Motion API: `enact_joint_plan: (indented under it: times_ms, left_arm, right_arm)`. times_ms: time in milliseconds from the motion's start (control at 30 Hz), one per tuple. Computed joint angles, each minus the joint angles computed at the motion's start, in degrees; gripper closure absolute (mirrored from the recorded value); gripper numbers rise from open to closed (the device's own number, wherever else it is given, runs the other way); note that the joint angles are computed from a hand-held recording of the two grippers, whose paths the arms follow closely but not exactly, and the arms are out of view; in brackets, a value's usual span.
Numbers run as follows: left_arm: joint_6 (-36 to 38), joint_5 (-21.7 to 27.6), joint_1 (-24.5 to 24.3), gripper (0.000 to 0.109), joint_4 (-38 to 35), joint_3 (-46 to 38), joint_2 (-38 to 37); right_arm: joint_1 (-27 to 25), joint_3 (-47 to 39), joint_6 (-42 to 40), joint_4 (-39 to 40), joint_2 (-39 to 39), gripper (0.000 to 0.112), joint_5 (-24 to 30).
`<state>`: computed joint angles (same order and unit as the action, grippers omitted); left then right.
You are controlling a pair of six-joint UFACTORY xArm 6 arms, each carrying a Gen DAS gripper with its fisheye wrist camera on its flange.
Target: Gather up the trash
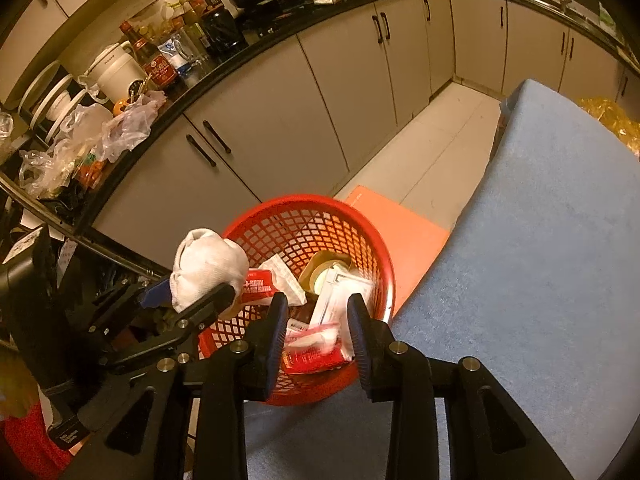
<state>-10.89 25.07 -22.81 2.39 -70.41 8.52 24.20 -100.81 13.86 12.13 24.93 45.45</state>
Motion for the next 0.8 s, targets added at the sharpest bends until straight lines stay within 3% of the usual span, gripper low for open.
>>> enact_joint_plan:
  times_ms: [33, 233, 400, 667, 800]
  left_arm:
    - [-0.65, -0.34, 0.02, 0.048, 0.50, 0.20, -0.21]
    - [-4.69, -1.06, 0.02, 0.029, 3.92, 0.48, -0.79]
    - [-7.63, -0.45, -0.13, 0.025, 6.39, -0.04, -0.41]
    - [-14.34, 1.25, -0.13, 0.021, 11.92, -1.08, 0.01]
    - [-24.43, 0.55, 0.30, 0.019, 21.13, 0.23, -1.16]
  right_arm:
    - [-0.06, 0.51, 0.16, 0.04, -0.43, 0.076, -0.39]
    - [-0.44, 3.59, 1.90, -0.82, -3.19, 0.069, -2.17]
    - [-0.44, 5.98, 3.72, -3.29, -5.43, 0.063, -3.09]
    - [-0.57, 9.50, 6.37, -7.97, -8.67, 0.044, -3.63]
    - [-0.52, 10.90, 8.04, -11.06, -10.00, 0.035, -3.24]
